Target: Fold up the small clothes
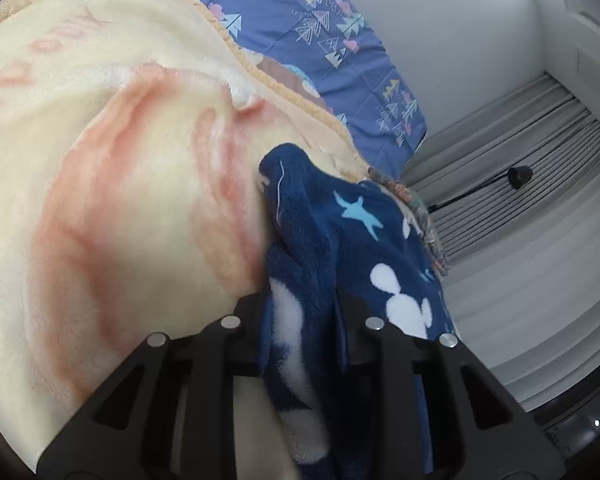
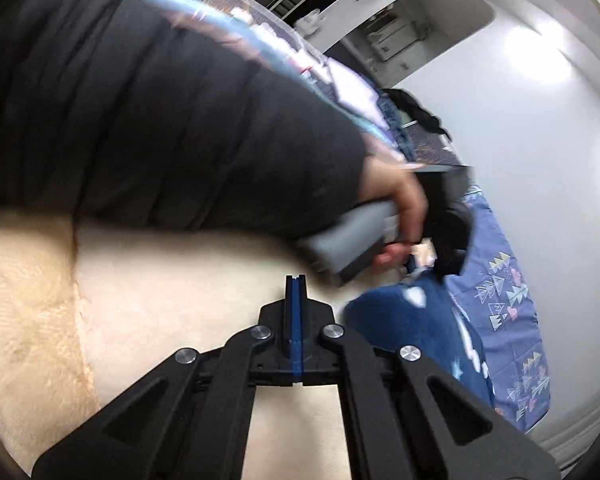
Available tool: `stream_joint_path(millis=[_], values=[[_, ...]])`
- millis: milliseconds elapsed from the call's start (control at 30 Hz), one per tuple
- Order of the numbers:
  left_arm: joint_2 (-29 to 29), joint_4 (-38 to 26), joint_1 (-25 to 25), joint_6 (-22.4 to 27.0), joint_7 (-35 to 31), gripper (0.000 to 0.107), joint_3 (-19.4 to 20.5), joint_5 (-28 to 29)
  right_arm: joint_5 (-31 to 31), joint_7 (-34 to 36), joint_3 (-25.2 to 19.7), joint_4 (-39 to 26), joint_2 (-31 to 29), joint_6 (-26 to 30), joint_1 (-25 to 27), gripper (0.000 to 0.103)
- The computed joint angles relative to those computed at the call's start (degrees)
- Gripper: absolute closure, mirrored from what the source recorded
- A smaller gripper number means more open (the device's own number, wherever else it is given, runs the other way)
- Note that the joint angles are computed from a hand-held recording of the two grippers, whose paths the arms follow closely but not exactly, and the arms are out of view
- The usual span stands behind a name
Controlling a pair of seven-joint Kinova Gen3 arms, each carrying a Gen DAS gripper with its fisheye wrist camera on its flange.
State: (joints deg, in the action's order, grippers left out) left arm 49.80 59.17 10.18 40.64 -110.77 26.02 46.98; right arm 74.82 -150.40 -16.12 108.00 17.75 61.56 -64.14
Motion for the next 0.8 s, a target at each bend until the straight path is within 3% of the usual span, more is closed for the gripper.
stream_joint_path(millis=[33, 67, 100, 133, 233, 333, 367, 400, 467, 500, 533, 667, 800], values=[[-0.56, 0.33, -0.03, -0.61, -0.36, 0.077, 0.10, -0.60, -0.11, -0.60, 0.26, -0.25, -0.31, 1.42, -0.25, 0.084], [-1.13, 0.58, 0.58, -1.30, -0.68, 0.073, -0.69, -0.83, -0.19, -0.99, 0.57, -0.58, -0.34, 3.71, -0.60, 0.059], [-1.18, 0.15, 1.26, -1.05, -0.07, 0.067, -1.42, -1.56, -0.23, -1.12, 0.67, -0.64, -0.33, 5.11, -0.67, 0.049], [-0.71, -0.82, 1.48, 0.13, 0.80, 0.066, -1.54, -2.55, -0.65, -0.56, 0.81, -0.80, -0.22, 6.20, -0.37, 0.045], [-0.45, -2.30, 2.30, 1.02, 1.69, 0.065, -2.17, -3.93, -2.46, 2.26, 1.50, -3.55, 2.78, 9.02, 0.00, 0.044], [-0.24, -1.95, 1.57, 0.94, 0.90, 0.065, -1.49, -3.80, -0.87, 1.81, 3.99, -5.16, 5.32, 6.86, 0.48, 0.044], [-0.16, -1.99, 1.51, 0.97, 0.83, 0.065, -1.42, -3.78, -0.98, 2.18, 5.18, -6.01, 5.88, 5.83, 1.12, 0.057], [-0.17, -1.77, 1.35, 0.83, 0.60, 0.065, -1.28, -3.65, -2.02, 3.12, 5.31, -7.02, 6.46, 4.97, 2.35, 0.081], [-0.89, -0.19, 0.90, -0.29, -0.14, 0.069, -1.08, -3.09, -5.07, 3.22, 3.28, -8.54, 5.10, 4.68, 3.56, 0.087], [-0.96, 0.73, 0.09, -1.24, -1.57, 0.082, 0.09, -2.23, -5.20, 3.81, 3.23, -8.29, 4.96, 5.14, 2.75, 0.088], [-0.96, 1.48, -0.57, -2.02, -3.05, 0.086, 1.08, -1.24, -4.40, 3.96, 4.25, -7.35, 5.12, 5.41, 1.14, 0.088], [-2.67, 4.73, -0.53, -7.26, -5.38, 0.088, 1.64, 0.66, -4.03, 1.90, 4.52, -6.51, 4.16, 4.81, 1.24, 0.088], [-1.47, 4.10, -1.61, -6.13, -5.21, 0.088, 2.62, 1.77, -5.01, 0.71, 4.35, -6.54, 3.34, 3.47, 2.12, 0.088]])
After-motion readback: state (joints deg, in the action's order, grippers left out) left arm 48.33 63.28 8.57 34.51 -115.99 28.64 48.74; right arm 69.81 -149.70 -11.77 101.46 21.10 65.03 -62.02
